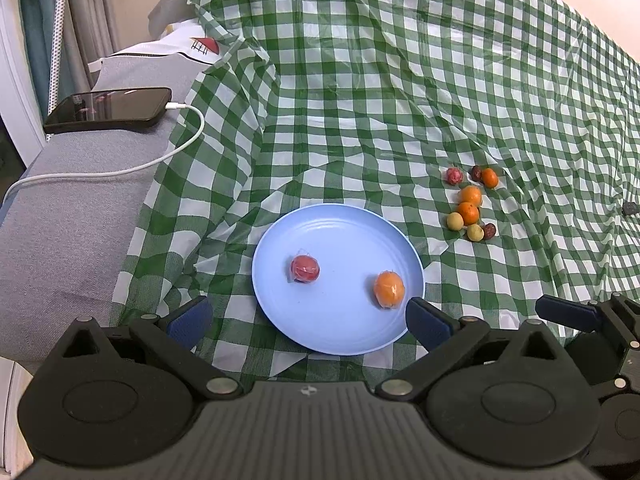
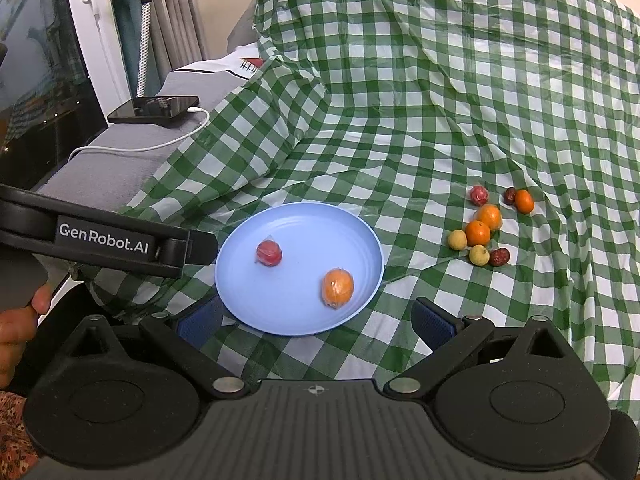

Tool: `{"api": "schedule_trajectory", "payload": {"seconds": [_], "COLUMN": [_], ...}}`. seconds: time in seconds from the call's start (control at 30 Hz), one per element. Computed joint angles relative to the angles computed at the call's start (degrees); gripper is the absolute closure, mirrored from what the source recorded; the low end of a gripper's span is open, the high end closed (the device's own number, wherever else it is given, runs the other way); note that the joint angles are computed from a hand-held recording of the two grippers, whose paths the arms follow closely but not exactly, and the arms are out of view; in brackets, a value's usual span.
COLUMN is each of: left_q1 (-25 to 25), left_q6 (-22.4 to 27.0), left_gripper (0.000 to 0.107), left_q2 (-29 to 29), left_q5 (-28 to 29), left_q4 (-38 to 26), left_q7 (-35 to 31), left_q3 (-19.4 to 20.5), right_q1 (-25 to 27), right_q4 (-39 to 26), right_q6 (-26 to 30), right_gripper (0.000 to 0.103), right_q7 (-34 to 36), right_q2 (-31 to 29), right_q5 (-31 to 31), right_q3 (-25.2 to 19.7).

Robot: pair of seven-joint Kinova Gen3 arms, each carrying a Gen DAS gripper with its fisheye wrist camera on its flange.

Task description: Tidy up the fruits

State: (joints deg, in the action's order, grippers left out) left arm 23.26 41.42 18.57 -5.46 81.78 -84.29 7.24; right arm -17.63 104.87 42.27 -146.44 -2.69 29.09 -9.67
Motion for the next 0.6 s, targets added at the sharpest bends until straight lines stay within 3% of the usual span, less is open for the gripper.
{"api": "schedule_trajectory", "payload": {"seconds": [0.6], "left_q1": [0.2], "left_q6": [0.7], "left_gripper": [0.005], "left_q2": [0.7], "left_q5": [-0.1], "left_q4": [-1.4], "left_q7": [0.3], "left_q3": [-0.2], "right_q1": [0.3], "right_q4": [-0.3], "right_q6": [-0.1], "right_gripper": [0.003], "right_q7": [0.8], "right_q2": [0.3], "right_q5": [-0.7], "right_q3": [0.5]}}
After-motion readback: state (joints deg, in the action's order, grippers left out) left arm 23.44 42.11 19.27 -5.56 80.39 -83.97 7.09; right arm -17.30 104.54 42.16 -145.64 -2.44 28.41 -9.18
